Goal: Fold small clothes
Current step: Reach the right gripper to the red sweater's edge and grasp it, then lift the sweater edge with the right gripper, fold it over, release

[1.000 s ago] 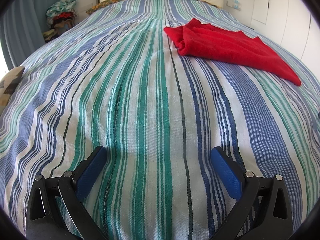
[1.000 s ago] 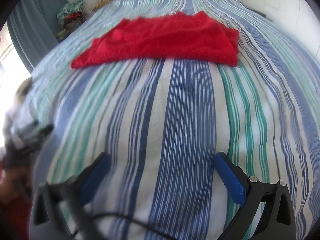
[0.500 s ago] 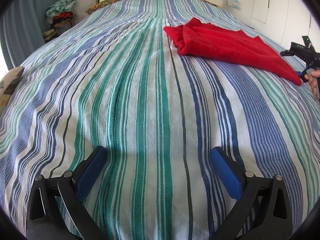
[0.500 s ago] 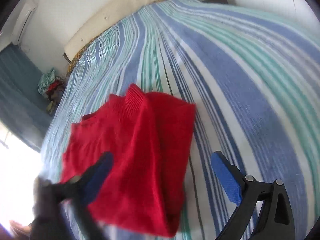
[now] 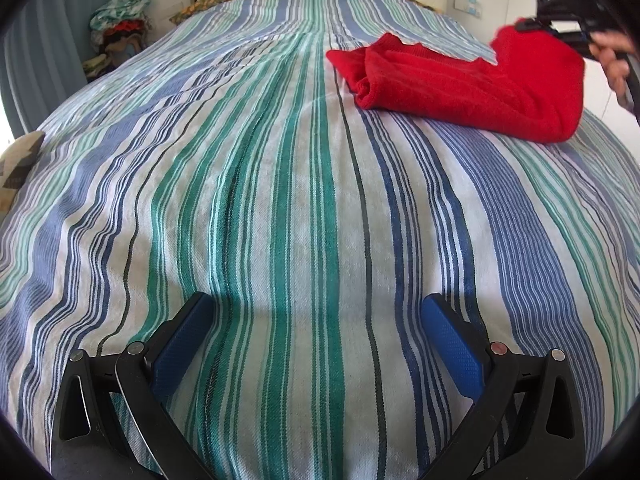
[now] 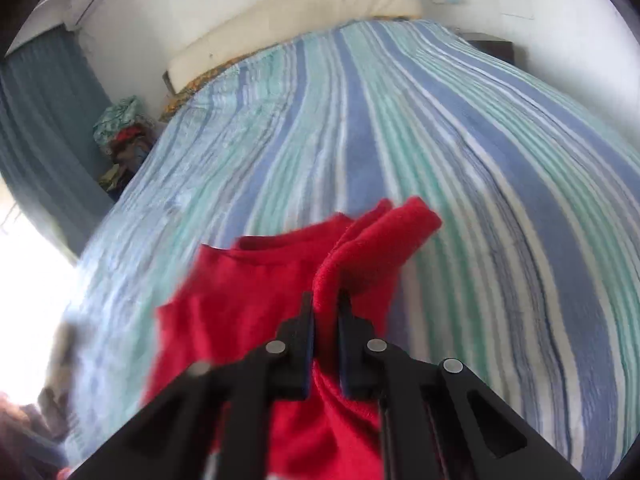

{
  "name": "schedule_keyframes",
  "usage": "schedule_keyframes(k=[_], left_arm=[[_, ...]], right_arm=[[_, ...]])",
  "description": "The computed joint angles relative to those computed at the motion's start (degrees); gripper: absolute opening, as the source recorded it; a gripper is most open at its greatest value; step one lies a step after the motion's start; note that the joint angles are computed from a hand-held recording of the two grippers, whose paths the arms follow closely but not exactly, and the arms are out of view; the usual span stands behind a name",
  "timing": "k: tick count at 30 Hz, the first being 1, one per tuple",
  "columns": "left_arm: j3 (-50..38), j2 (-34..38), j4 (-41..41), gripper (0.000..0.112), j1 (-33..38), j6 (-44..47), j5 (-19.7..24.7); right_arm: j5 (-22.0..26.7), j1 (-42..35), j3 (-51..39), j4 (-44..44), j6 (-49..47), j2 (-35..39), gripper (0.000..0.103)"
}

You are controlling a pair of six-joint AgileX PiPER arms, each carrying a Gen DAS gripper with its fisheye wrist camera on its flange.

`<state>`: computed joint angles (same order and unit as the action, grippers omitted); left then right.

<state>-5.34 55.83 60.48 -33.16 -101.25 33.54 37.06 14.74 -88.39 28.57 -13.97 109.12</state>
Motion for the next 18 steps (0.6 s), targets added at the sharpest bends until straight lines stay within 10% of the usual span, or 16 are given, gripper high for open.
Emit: schedule_keyframes(k=[11,18], left_arm=[[0.0,0.0,0.0,0.103,0.2,0.1,-0.1],[0.0,-0.1,0.0,0.103,0.2,0.1,-0.1]], right_arm=[[9.2,20.8,-29.2,-8.9,22.5,22.8,0.010],[14.7,15.5,-25.7,27.3,-0.1,26.4,0.055]])
